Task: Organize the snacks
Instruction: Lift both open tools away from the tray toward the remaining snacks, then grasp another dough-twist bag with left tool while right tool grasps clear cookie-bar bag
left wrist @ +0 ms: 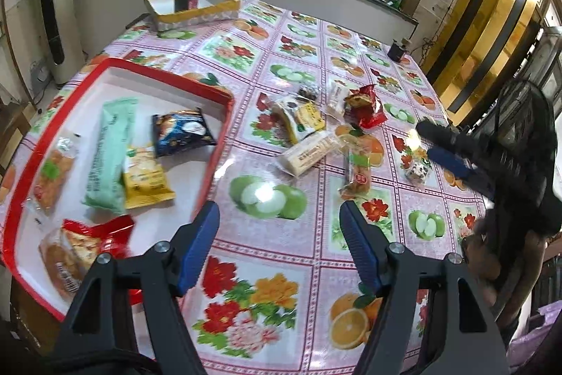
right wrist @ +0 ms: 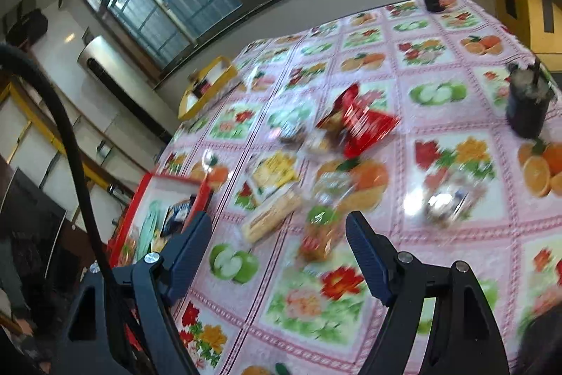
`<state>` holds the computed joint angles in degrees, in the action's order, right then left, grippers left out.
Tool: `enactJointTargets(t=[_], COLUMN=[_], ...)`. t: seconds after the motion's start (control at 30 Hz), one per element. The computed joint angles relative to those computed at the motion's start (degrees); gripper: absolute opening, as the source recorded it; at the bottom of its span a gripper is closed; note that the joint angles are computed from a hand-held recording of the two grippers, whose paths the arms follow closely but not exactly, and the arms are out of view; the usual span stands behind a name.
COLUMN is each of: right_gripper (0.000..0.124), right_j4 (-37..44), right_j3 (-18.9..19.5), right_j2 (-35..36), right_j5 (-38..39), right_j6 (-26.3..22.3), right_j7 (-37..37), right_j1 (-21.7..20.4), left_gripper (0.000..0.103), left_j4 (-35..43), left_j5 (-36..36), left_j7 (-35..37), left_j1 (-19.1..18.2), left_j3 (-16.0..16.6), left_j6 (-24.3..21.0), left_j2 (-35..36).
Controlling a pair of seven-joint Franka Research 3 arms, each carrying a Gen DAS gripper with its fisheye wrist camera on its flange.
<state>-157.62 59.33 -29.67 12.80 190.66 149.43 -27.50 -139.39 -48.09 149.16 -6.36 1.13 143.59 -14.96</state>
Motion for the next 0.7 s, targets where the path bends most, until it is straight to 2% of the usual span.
enactJointTargets(t=[0.1,0.23,0.3,0.33,0.4,0.43,0.47,0.5,0.53,0.57,0.67,0.7], right_gripper=[0.079,0.079,0.079,0.079,0.079,0.079,0.079,0.079,0.079,0.079,0.079,0.076], right_j4=[1.0,2.8,2.4,1.8,0.1,-1.0,-1.8,-2.3,-2.6,-3.7,-6.6,-6.7], right_j3=[-0.1,7.2,9.2,8.8,4.3,2.2,2.1,4.0,5.6,5.1,-1.5,-1.8], right_j2=[1.9,7.6,9.2,10.4,14.6,14.5,12.5,8.4,5.2,4.1,9.9,10.0], right_j5=[-0.9,-1.1,-0.2,0.3,1.1,-1.8,-0.7,2.5,9.0,11.6,6.0,7.9], right_j6=[-0.1,2.4,2.8,3.8,8.6,9.9,8.8,6.2,4.2,5.3,15.5,15.3], right_j7=[-1.1,-2.3,-2.6,-2.6,-3.3,0.1,1.1,1.5,-1.8,-2.6,2.3,1.3], right_j1=[-2.6,-12.2,-14.3,-14.0,-9.8,-8.6,-8.3,-9.0,-8.5,-7.1,-2.1,-1.2], left_gripper=[0.072,0.072,0.072,0.072,0.072,0.072,0.072,0.072,0.072,0.072,0.072,0.072], left_j4=[0.8,2.2,2.8,2.9,3.6,4.1,4.9,5.5,6.0,6.1,7.4,8.1], left_j5=[0.3,1.2,1.7,1.8,3.0,3.2,3.8,5.0,6.0,6.5,7.3,7.2], left_j7=[0.0,-0.5,-0.8,-0.7,-1.9,-2.7,-4.1,-5.8,-6.5,-6.6,-7.3,-8.0], left_j1=[-0.5,-0.7,-0.7,-0.9,-1.2,-1.1,-1.0,-0.9,-0.8,-0.7,-0.3,0.0], left_j3=[-0.8,-2.0,-2.8,-3.3,-4.6,-4.9,-5.3,-5.7,-6.2,-6.7,-7.5,-7.6], left_j6=[0.3,1.5,2.3,3.3,5.5,5.6,5.3,4.8,4.8,5.2,6.0,5.8], left_j2=[1.5,3.8,5.0,5.6,7.4,8.1,9.1,10.1,10.8,11.2,12.6,13.1])
